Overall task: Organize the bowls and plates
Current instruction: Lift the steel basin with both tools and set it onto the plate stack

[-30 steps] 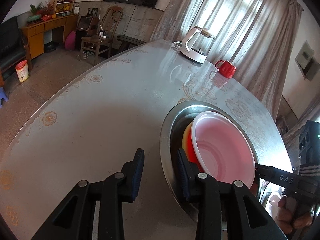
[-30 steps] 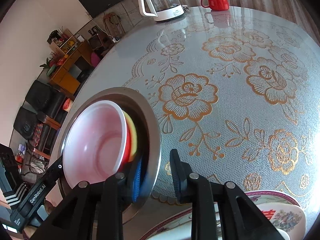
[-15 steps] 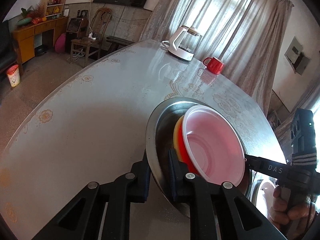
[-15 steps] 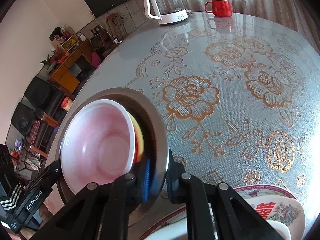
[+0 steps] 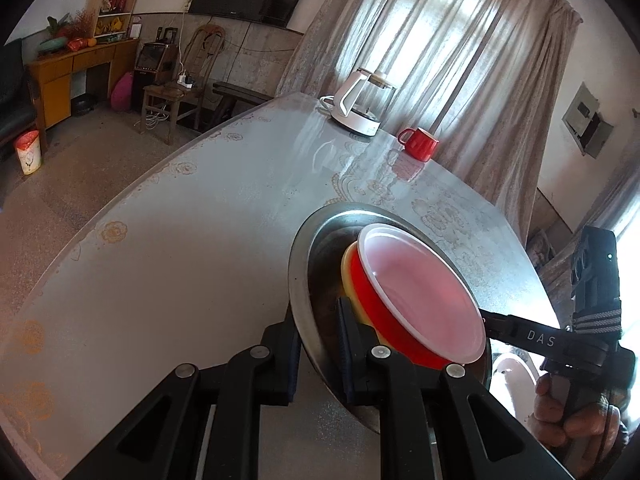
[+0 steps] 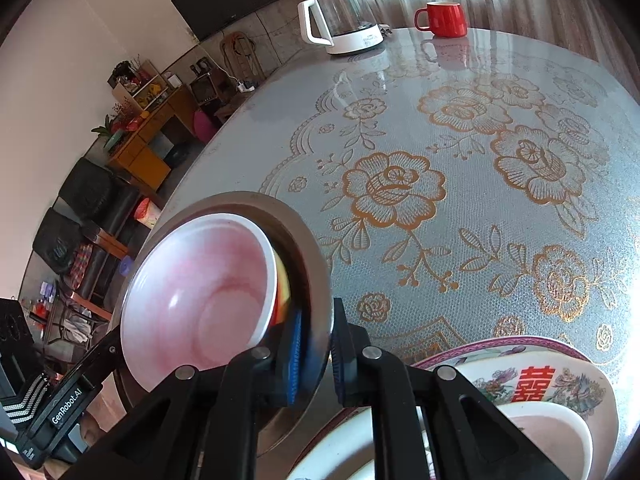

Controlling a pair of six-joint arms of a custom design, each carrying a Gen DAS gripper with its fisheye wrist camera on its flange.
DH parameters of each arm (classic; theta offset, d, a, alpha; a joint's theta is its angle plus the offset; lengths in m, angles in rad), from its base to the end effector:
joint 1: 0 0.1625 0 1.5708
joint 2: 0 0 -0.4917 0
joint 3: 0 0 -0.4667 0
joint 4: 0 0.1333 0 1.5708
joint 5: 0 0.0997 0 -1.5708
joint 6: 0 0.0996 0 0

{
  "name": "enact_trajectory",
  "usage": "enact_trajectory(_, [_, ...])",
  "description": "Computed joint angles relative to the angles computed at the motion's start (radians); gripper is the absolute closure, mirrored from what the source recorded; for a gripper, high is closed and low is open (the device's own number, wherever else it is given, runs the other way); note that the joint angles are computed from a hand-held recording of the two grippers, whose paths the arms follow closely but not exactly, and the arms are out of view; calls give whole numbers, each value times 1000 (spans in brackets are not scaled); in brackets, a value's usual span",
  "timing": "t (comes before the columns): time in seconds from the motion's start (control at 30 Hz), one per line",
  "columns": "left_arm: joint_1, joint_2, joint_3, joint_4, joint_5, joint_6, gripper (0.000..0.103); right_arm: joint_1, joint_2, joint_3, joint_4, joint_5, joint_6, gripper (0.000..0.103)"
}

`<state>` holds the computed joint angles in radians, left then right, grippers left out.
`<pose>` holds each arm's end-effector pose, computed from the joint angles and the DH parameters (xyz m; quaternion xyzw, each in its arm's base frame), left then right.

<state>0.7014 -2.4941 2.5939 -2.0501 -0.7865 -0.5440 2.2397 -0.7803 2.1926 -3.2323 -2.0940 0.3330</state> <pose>-0.0144 -0.2788 0.3840 0.0759 0.9072 -0.3763 0.1723 0.4010 -0.3726 -0.0115 0.1285 -0.9504 0.2285 0.1674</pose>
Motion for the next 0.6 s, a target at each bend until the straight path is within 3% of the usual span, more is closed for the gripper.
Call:
enact_trajectory(0.3, [-163, -76, -15, 166, -1, -91, 86, 40, -62, 73, -84, -30, 4, 91])
enact_trajectory(0.6, [-330, -97, -14, 276, -59, -164, 86, 87, -169, 179, -137, -106, 16, 91])
